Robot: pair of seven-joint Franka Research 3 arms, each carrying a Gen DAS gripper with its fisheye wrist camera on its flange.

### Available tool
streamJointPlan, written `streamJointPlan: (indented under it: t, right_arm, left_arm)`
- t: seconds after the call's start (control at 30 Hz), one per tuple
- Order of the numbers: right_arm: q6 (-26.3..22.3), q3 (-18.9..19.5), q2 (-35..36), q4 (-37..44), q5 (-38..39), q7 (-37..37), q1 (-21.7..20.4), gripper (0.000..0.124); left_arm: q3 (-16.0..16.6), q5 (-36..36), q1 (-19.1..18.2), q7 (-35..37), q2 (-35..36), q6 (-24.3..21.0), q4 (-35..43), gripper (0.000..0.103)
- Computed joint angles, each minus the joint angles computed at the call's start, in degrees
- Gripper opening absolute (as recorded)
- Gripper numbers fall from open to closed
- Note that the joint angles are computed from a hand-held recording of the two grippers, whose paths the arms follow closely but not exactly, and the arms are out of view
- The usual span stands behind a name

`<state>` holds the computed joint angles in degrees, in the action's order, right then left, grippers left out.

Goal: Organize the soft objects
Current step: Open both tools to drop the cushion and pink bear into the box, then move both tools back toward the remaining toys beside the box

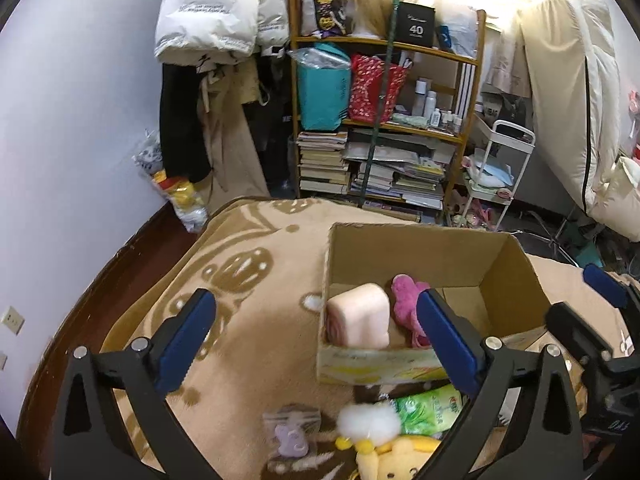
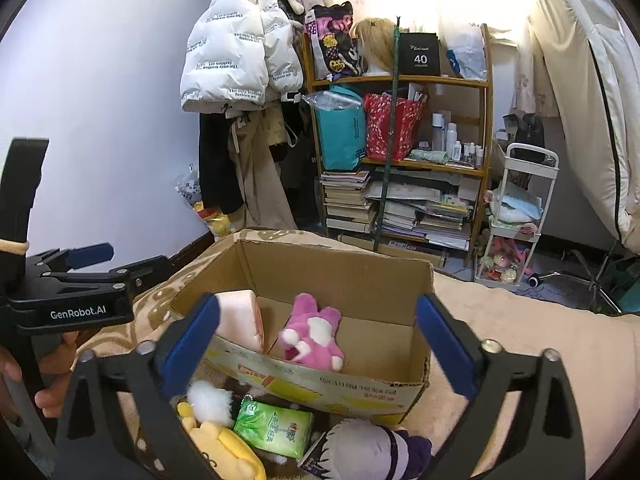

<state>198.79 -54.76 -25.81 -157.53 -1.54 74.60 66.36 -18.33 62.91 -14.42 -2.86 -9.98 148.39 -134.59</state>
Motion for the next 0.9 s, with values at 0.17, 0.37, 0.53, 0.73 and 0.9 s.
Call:
streamJointPlan:
  t: [0.17, 0.37, 0.53, 0.73, 0.9]
  right_arm:
    - [-1.51, 6.25, -1.72, -1.68, 1.79, -0.25, -6.21, 0.103]
    - [-3.11, 13.67, -4.32, -4.42, 4.34, -0.94, -14.03, 0.103]
    - [-5.12, 16.53, -6.76, -5.79, 7.31, -2.06, -16.82, 0.103]
    - [-5.69, 20.16, -9.33, -7.4, 11.03, -3.84, -20.39, 0.103]
    - [-6.68, 21.61, -10.51, -8.19, 13.67, -4.88, -22.14, 0.103]
  left_arm:
    - [-0.16, -3.82, -0.65, 4.19, -3.23, -0.28, -2.58, 0.099]
    - [-1.23, -7.97, -1.21, 7.18, -5.82, -0.24, -5.05, 0.099]
    - [-2.01, -11.07, -1.58, 8.49, -8.06, -0.29, -6.78, 0.099]
    - [-2.44, -15.46, -2.01, 10.47, -10.75, -1.12, -9.12, 0.099]
    - [-2.64, -18.7, -1.8, 11.64, -11.94, -1.38, -10.24, 0.099]
